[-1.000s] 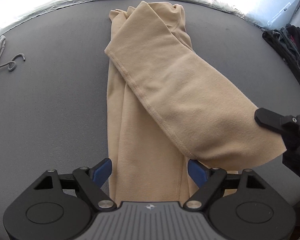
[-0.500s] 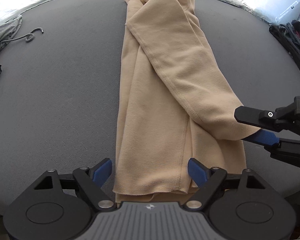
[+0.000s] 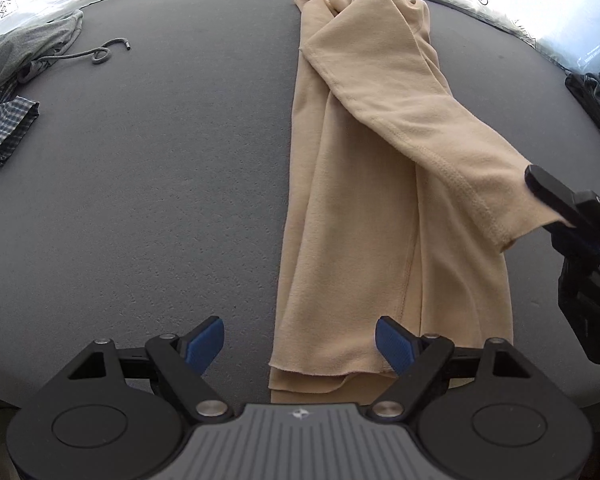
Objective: Fold clothes
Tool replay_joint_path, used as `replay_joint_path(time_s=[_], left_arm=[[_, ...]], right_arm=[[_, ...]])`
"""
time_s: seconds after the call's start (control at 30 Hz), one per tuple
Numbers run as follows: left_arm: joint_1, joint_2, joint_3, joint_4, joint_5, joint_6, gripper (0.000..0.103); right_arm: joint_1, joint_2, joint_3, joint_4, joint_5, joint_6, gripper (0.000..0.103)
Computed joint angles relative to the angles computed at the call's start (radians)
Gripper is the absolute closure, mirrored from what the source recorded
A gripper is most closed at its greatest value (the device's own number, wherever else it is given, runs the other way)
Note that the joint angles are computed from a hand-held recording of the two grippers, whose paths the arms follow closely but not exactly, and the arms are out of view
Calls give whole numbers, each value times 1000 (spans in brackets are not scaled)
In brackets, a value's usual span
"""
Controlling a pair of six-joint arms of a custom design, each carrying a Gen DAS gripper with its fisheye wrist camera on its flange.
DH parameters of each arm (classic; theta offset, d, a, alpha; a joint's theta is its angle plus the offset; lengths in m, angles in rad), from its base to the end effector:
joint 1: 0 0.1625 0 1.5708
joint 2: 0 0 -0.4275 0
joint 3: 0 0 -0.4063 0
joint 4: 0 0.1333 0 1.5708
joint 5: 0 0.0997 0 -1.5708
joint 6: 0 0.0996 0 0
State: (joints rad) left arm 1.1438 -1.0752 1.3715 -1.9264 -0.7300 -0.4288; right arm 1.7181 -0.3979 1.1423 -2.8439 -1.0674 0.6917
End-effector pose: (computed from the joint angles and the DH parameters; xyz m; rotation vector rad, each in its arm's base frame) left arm -0.0991 -0.7189 0.3595 -0.0333 2.3524 -0.4999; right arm 0.3002 -0.7875 0.0278 0.4952 2.4095 -0.3496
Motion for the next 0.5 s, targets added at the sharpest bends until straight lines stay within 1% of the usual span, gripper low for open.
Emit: replay_joint_path(time_s=[0.03, 0.07, 0.13, 0.23, 0.3, 0.4, 0.43, 0.5], left_arm=[[0, 3, -3, 2, -1, 1, 19], [1, 6, -7, 5, -1, 1, 19], [2, 10, -11, 14, -5, 3, 19], [5, 18, -19, 30, -12, 0, 19], [8, 18, -21, 32, -15, 2, 19], [12, 21, -30, 42, -20, -11, 19], [13, 22, -31, 44, -22, -17, 19], [17, 25, -38, 47, -24, -25, 19]], right_arm=[[-2, -2, 5, 3, 1, 9, 100], [-5, -7, 18, -3, -3, 38, 100], [-5, -19, 31, 34, -39, 46, 100], [4, -41, 28, 168, -153, 26, 100], [18, -49, 8, 281, -258, -1, 100], [34, -46, -26, 349, -321, -58, 100], [40, -42, -44, 379, -337, -81, 97], [47, -34, -77, 437, -358, -112, 96]])
